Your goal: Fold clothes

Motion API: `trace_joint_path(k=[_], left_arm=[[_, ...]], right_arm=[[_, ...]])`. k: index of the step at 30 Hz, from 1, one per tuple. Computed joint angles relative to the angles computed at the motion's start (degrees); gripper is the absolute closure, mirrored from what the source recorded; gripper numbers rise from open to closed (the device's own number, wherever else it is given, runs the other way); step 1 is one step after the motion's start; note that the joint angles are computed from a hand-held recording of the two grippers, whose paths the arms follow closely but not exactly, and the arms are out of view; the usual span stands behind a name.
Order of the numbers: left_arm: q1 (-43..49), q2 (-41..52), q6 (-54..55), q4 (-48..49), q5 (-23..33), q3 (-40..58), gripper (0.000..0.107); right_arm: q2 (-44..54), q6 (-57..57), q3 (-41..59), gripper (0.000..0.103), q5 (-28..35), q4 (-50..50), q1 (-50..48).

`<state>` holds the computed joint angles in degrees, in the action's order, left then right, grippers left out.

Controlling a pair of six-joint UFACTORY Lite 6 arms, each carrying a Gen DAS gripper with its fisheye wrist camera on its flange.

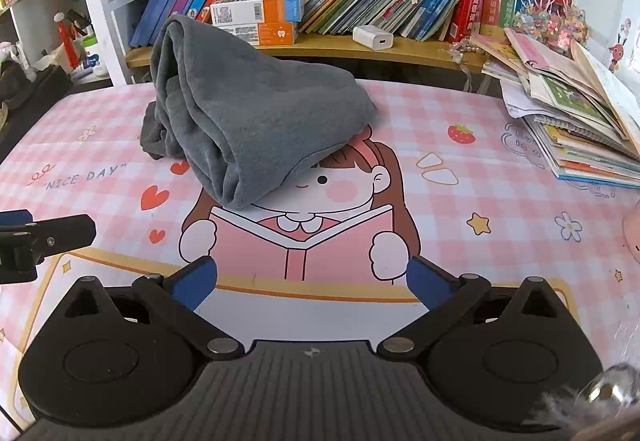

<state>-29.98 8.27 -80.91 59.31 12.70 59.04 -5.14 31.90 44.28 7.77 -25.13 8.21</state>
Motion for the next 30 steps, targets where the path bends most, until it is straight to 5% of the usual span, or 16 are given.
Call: trace_joint_path(k=[30], left_arm=[[0.4,0.4,4.2,-4.7,-0.5,0.4,0.004]], right_arm=[[0.7,-0.9,0.4,0.0,0.4,0.6,0.4]])
